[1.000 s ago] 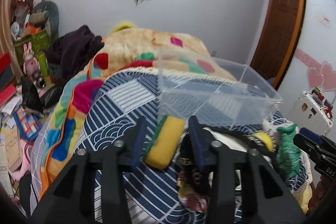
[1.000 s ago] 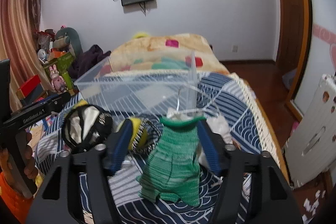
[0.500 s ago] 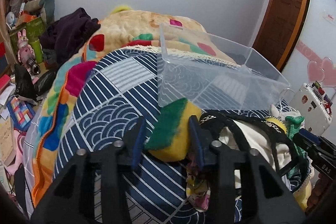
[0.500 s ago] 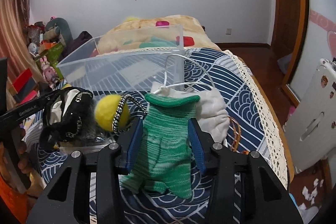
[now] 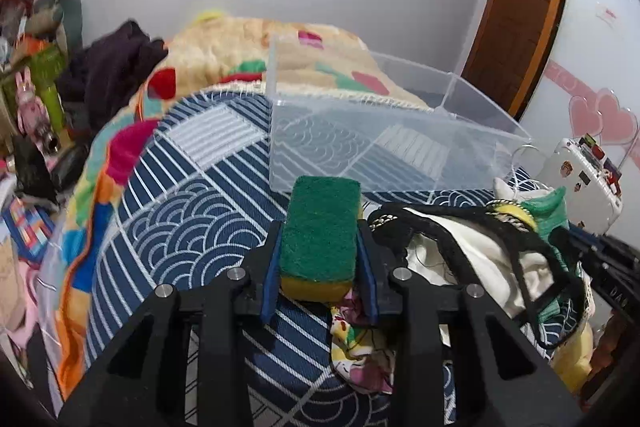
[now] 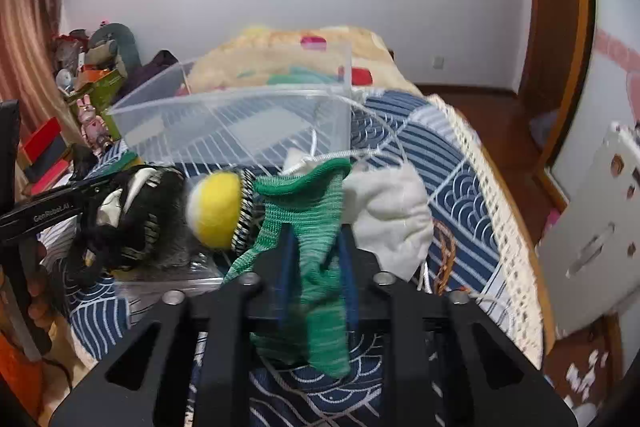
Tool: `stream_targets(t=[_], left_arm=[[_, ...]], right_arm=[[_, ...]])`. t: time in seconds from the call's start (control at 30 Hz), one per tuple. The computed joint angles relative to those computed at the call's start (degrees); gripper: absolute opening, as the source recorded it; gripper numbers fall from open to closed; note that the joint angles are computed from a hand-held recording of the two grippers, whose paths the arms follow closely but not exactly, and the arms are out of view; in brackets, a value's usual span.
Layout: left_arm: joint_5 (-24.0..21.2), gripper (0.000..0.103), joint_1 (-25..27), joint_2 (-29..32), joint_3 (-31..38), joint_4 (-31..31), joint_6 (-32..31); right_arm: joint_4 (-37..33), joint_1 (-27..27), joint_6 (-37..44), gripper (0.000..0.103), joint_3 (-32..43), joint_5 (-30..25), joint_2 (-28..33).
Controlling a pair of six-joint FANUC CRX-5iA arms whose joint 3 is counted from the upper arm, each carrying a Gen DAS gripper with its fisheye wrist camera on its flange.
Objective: Organize soft objects
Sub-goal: 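Grasp the yellow-green sponge with the left tool while the right tool grasps the green sock, then drop the sponge into the clear box with the left tool while the right tool drops the sock in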
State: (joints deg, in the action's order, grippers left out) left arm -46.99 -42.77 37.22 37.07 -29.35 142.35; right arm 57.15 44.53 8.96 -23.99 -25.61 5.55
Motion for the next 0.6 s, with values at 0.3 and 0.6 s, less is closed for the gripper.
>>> stream_targets(t=[0.3,0.6], left_arm=[[-1.95,0.033,-3.30,-2.74,0.66,-9.15,5.57],[-2.12,0.033,-3.86,-3.24,3.19,-12.85,5.16]], right_arm=[[14.60,-2.23,-10.87,0.011,-2.74,3.06,-1.77],[33.59,-7.24,-23.73,0.011,-1.71,7.21,-2.33]])
